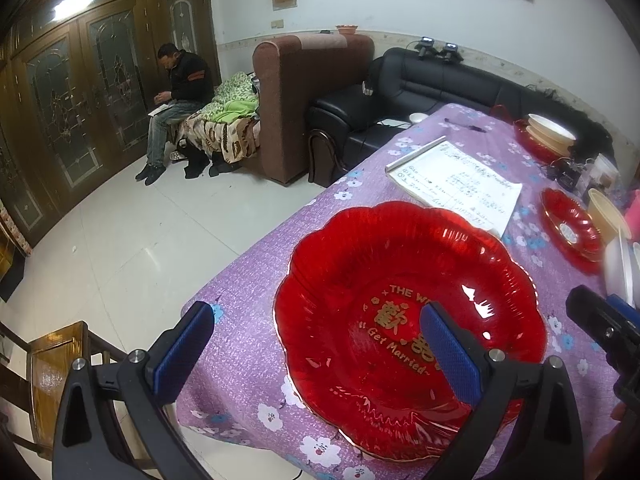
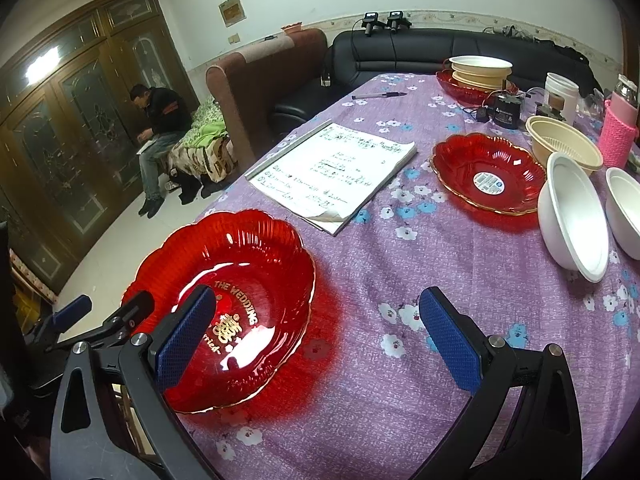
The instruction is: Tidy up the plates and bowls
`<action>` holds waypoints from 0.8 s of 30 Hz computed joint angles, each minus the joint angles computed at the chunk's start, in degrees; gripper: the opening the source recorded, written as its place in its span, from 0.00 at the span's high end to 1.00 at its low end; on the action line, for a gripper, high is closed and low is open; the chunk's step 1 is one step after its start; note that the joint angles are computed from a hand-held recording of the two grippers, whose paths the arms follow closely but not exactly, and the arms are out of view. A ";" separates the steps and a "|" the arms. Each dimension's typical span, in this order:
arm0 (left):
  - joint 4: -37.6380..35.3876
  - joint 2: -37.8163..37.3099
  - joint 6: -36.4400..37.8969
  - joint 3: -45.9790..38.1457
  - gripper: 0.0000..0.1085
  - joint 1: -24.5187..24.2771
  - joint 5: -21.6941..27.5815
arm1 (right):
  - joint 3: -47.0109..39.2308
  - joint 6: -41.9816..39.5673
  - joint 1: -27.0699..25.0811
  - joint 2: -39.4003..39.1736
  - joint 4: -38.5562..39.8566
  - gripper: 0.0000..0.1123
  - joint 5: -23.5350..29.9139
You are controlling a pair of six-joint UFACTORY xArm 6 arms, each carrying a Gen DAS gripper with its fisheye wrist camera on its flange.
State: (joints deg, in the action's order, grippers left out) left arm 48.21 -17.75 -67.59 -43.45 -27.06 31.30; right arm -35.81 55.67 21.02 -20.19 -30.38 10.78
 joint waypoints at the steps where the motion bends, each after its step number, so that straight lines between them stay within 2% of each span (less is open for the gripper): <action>1: -0.39 0.01 0.35 0.12 0.06 0.19 -0.21 | 0.03 -0.11 -0.06 0.10 0.21 0.08 -0.03; 12: -2.26 1.32 2.18 -0.12 0.06 1.45 -1.32 | -1.50 -0.99 0.09 2.65 2.45 0.08 -0.10; 17: -5.75 2.84 5.59 -0.52 0.06 2.20 -1.79 | -3.09 -2.44 0.40 4.68 4.64 0.08 0.91; 24: -9.68 4.53 8.36 -0.89 0.06 3.28 -1.41 | -5.66 -0.13 0.46 7.64 1.19 0.08 2.90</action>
State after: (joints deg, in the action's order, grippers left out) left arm 38.53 -13.22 -59.23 -44.34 -23.78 29.88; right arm -41.47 55.54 21.48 -12.56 -29.18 13.69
